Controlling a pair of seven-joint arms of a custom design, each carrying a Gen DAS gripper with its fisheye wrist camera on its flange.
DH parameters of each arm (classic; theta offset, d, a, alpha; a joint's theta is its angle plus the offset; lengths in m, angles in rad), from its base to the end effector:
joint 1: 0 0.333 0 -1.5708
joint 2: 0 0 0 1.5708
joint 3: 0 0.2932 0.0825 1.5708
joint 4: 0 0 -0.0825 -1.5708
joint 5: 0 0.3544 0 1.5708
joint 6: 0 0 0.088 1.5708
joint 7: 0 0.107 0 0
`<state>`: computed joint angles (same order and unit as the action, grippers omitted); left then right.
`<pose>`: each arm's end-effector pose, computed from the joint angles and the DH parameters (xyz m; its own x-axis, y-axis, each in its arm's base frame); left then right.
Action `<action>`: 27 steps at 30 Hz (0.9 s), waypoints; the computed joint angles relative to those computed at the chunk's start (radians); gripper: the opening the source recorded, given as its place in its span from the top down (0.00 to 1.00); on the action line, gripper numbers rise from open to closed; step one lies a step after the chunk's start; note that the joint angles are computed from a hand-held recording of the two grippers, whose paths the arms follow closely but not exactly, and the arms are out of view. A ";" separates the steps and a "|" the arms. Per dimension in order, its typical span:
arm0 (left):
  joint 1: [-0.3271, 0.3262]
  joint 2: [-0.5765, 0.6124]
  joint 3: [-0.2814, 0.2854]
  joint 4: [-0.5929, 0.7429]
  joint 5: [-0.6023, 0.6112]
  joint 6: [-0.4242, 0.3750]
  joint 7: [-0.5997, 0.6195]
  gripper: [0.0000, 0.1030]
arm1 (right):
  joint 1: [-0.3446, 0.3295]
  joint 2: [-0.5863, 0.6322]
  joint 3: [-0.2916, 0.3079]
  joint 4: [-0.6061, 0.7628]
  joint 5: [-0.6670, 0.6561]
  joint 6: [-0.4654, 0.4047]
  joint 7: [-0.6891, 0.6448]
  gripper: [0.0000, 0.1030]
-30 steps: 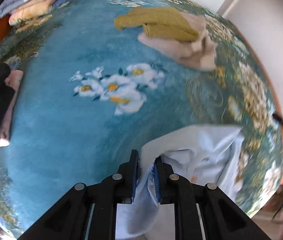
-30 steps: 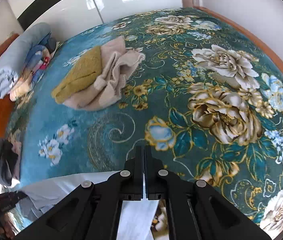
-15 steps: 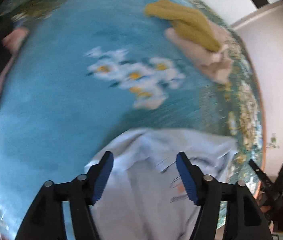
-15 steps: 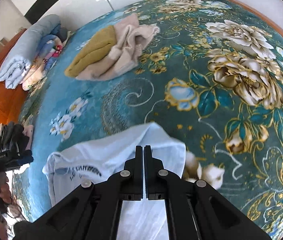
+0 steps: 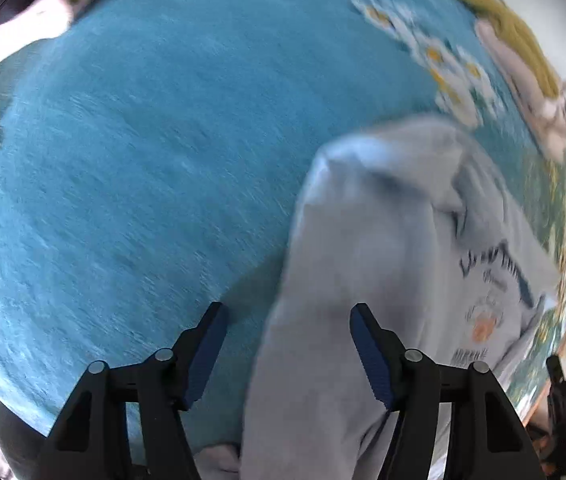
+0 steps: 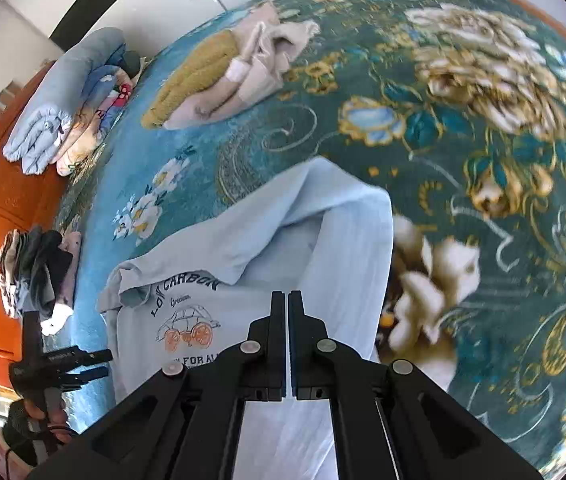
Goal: Fold clothes
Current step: 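Lower the T-shirt onto the bed with both grippers and release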
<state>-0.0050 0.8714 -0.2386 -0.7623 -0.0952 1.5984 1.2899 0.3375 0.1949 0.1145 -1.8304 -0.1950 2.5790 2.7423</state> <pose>0.7111 -0.1091 0.4197 0.1304 -0.9576 0.2568 -0.9894 -0.1089 0.0963 0.5611 0.2711 0.4790 -0.4421 -0.7946 -0.4161 -0.7342 0.5871 -0.3411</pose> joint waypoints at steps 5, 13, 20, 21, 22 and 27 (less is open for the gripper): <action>0.007 -0.014 0.004 -0.025 -0.004 0.003 -0.022 0.75 | -0.002 -0.011 0.012 -0.028 0.039 -0.014 -0.019 0.99; 0.064 -0.158 -0.007 -0.260 -0.047 0.231 -0.010 0.97 | -0.003 -0.040 0.038 -0.102 0.188 -0.046 -0.097 0.98; -0.069 -0.340 0.170 -0.502 0.385 0.645 -0.156 0.97 | 0.012 -0.081 0.045 -0.166 0.276 -0.062 -0.134 0.73; -0.072 -0.335 0.173 -0.493 0.427 0.648 -0.164 0.97 | 0.015 -0.089 0.046 -0.176 0.293 -0.058 -0.146 0.71; -0.067 -0.321 0.160 -0.472 0.438 0.630 -0.150 0.97 | 0.018 -0.091 0.046 -0.179 0.298 -0.060 -0.151 0.71; -0.026 -0.299 0.091 -0.458 0.397 0.649 -0.041 0.93 | 0.033 -0.073 0.050 -0.168 0.337 -0.062 -0.174 0.70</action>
